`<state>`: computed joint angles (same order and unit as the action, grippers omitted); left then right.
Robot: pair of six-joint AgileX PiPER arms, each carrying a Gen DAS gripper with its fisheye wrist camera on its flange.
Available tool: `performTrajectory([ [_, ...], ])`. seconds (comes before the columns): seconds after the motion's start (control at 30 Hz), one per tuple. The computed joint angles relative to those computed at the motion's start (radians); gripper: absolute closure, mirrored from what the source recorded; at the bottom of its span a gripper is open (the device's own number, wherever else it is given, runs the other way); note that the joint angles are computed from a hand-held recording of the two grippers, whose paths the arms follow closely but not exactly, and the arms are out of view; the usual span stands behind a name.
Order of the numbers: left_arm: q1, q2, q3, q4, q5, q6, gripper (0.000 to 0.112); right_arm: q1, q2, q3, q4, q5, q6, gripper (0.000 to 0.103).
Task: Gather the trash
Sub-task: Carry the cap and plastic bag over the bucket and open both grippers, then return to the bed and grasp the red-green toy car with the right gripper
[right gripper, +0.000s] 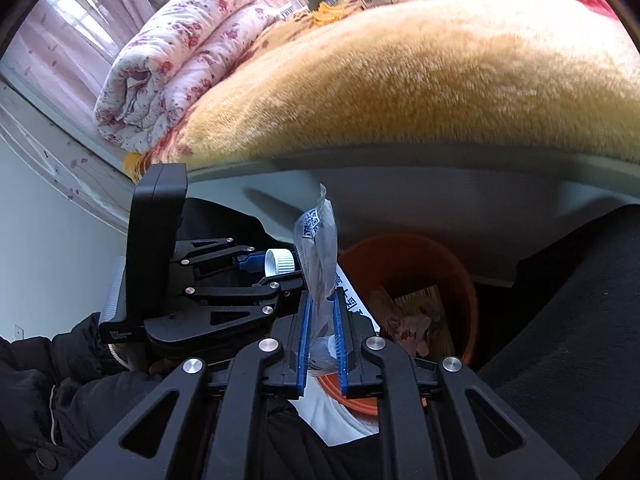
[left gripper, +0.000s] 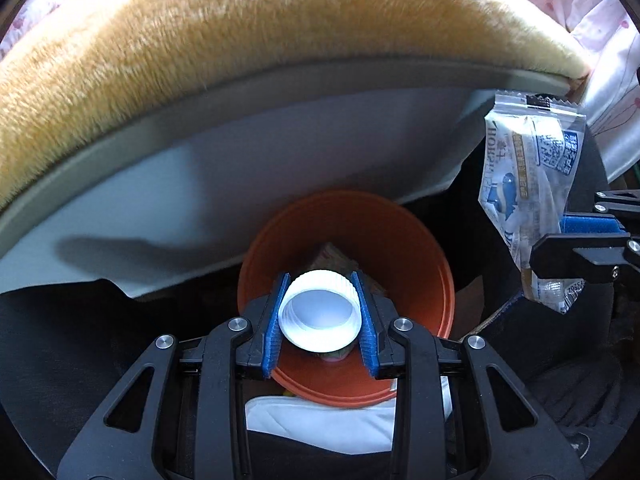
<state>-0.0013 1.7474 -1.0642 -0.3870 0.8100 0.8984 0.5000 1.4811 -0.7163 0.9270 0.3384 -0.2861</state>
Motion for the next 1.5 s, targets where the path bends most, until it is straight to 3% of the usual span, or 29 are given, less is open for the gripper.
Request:
performTrajectory([
  [0.27, -0.019, 0.077, -0.053, 0.073, 0.021, -0.089, 0.082, 0.006, 0.067, -0.041, -0.110, 0.031, 0.094, 0.091],
  [0.4, -0.040, 0.103, -0.059, 0.118, 0.018, -0.139, 0.081, -0.008, 0.091, -0.041, -0.061, 0.050, 0.034, 0.085],
  [0.43, -0.045, 0.117, -0.069, 0.135, 0.027, -0.156, 0.079, -0.013, 0.101, -0.046, -0.050, 0.059, 0.021, 0.077],
  [0.47, -0.046, 0.123, -0.067, 0.143, 0.030, -0.165, 0.067, -0.014, 0.111, -0.051, -0.054, 0.060, 0.029, 0.062],
  [0.5, -0.048, 0.129, -0.069, 0.152, 0.032, -0.176, 0.059, -0.015, 0.112, -0.052, -0.066, 0.059, 0.043, 0.056],
  [0.53, -0.047, 0.130, -0.069, 0.156, 0.030, -0.182, 0.047, -0.018, 0.113, -0.051, -0.071, 0.059, 0.052, 0.054],
  [0.57, -0.046, 0.122, -0.060, 0.151, 0.023, -0.178, 0.045, -0.021, 0.111, -0.048, -0.066, 0.059, 0.049, 0.054],
  [0.77, -0.048, 0.103, -0.036, 0.133, 0.003, -0.161, 0.044, -0.028, 0.076, -0.023, -0.105, 0.045, 0.084, 0.054],
  [1.0, -0.010, 0.038, -0.015, 0.094, 0.011, -0.112, 0.044, 0.009, -0.034, -0.029, -0.412, 0.039, 0.377, 0.054],
  [1.23, 0.063, -0.082, -0.048, 0.006, 0.060, -0.021, 0.041, -0.088, -0.149, -0.167, -0.644, 0.150, 0.487, 0.054],
  [1.37, 0.123, -0.142, -0.117, -0.084, 0.096, 0.041, 0.036, -0.171, -0.084, -0.311, -0.729, 0.176, 0.478, 0.050],
  [1.5, 0.122, -0.151, -0.172, -0.107, 0.034, 0.021, 0.034, -0.211, 0.080, -0.522, -0.912, 0.197, 0.538, 0.049],
])
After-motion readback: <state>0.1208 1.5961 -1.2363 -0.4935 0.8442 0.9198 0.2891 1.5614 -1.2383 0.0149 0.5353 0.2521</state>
